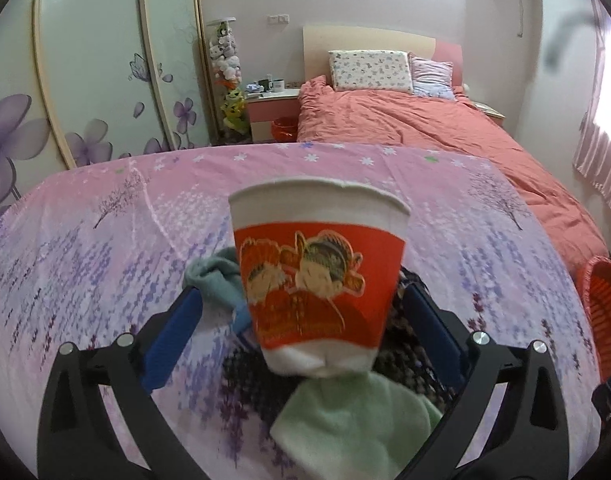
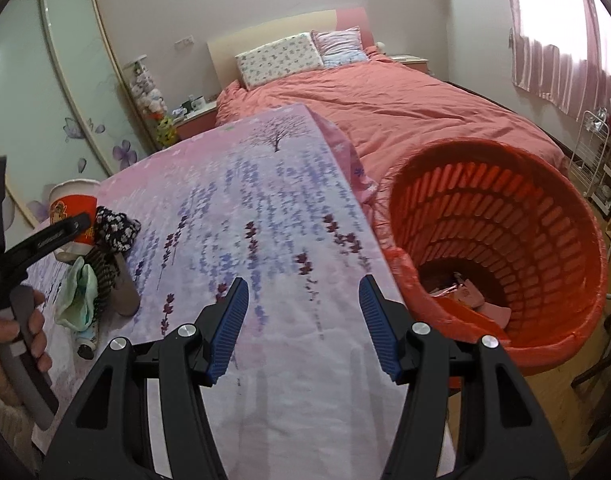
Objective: Collect trash
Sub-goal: 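Grasp the red-and-white paper cup with the left tool, then grasp the green cloth with the right tool while the left tool holds the cup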
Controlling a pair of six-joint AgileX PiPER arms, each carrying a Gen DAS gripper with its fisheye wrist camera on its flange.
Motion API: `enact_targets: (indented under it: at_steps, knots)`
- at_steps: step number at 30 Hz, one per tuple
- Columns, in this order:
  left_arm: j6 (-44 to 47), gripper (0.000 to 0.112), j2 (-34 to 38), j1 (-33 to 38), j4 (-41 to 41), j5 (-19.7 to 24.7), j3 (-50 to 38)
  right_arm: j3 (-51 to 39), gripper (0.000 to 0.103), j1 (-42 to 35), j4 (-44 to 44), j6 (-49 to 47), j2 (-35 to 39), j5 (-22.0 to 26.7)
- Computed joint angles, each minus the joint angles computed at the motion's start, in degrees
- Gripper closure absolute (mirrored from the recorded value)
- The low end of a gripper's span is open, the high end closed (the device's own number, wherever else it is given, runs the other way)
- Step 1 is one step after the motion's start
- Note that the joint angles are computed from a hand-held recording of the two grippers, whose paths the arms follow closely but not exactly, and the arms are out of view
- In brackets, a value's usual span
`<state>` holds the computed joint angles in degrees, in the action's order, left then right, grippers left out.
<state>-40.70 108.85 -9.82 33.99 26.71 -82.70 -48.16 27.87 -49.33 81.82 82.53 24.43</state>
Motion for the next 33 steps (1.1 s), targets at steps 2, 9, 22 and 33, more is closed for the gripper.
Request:
enact_targets:
  at_steps: [2, 9, 22, 33]
  knots:
    - [1.67, 0.026, 1.39, 0.07, -0.69, 0.85, -1.79, -0.43, 0.045, 0.50, 0.01, 0.21, 0.72, 0.07]
    - [12.90, 0.040, 0.22, 2.92, -11.87, -2.18, 0.01, -1.53, 0.045, 2.33, 0.36, 0.55, 1.92, 1.14]
    - [43.33, 0.041, -11.36, 17.55, -40.77, -4.76, 10.58, -7.91, 0.045, 8.49, 1.85, -0.75, 6.58, 2.40]
    - [52.34, 0.040, -4.07, 24.61, -45.85, 0.83, 9.28, -18.46, 0.051, 14.87, 6.88, -7.05, 13.61, 1.15]
